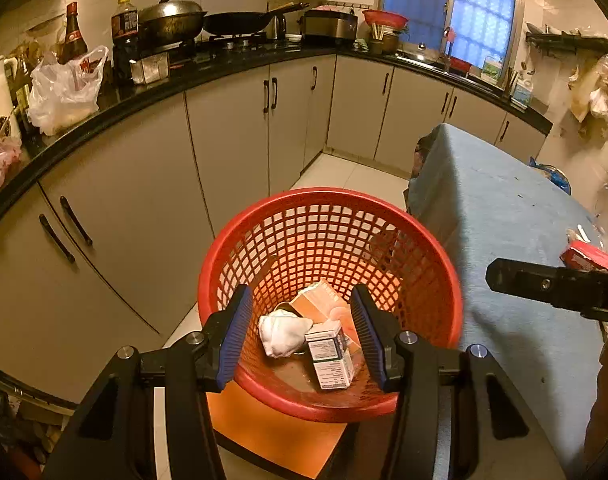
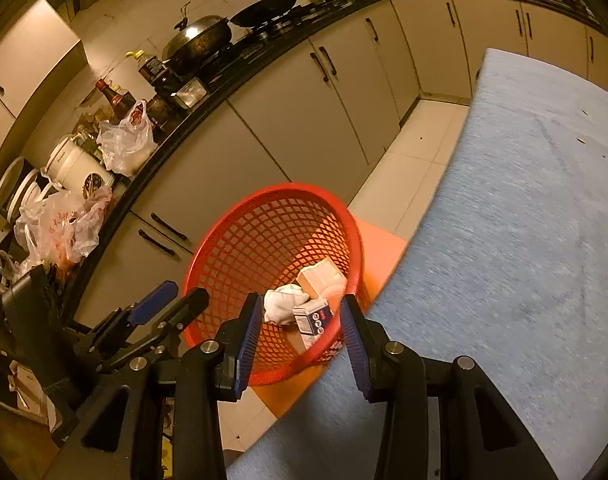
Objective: Collect trash
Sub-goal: 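Move both tools back over the table toward the red box and packet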
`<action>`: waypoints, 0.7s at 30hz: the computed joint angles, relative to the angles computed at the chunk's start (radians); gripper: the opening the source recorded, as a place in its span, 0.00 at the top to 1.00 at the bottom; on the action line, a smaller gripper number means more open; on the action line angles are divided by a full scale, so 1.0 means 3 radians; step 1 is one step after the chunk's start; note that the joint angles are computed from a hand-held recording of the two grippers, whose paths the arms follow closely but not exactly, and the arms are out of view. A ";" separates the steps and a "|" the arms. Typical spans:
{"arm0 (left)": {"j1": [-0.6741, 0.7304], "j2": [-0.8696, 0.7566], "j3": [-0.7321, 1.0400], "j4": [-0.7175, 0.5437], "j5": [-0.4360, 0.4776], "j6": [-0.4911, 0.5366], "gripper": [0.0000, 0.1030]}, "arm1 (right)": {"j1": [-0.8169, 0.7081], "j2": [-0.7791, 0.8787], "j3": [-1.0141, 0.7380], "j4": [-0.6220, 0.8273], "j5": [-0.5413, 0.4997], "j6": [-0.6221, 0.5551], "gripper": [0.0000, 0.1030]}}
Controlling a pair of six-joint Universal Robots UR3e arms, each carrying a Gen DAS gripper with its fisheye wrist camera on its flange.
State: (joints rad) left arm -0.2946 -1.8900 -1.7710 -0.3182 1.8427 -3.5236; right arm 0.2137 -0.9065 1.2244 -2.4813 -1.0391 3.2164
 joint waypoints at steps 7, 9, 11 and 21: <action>-0.0256 0.0111 -0.0025 -0.0051 0.0174 -0.0142 0.52 | -0.0167 -0.0511 0.0806 -0.0309 -0.0010 -0.0111 0.56; -0.0362 0.0120 -0.0018 -0.0065 0.0229 -0.0206 0.52 | -0.0261 -0.0686 0.1109 -0.0442 0.0052 -0.0144 0.44; -0.0471 0.0110 0.0013 -0.0099 0.0292 -0.0253 0.52 | -0.0383 -0.0891 0.1470 -0.0613 0.0101 -0.0172 0.40; -0.1126 -0.0486 0.0929 -0.0573 0.0421 -0.0391 0.52 | -0.1234 -0.1905 0.2816 -0.0781 0.0560 -0.0641 0.40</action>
State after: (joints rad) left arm -0.6323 -2.0358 -1.4923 -0.4902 1.9690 -3.6411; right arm -0.1564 -1.4782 2.0693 -2.7157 -0.8710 3.0241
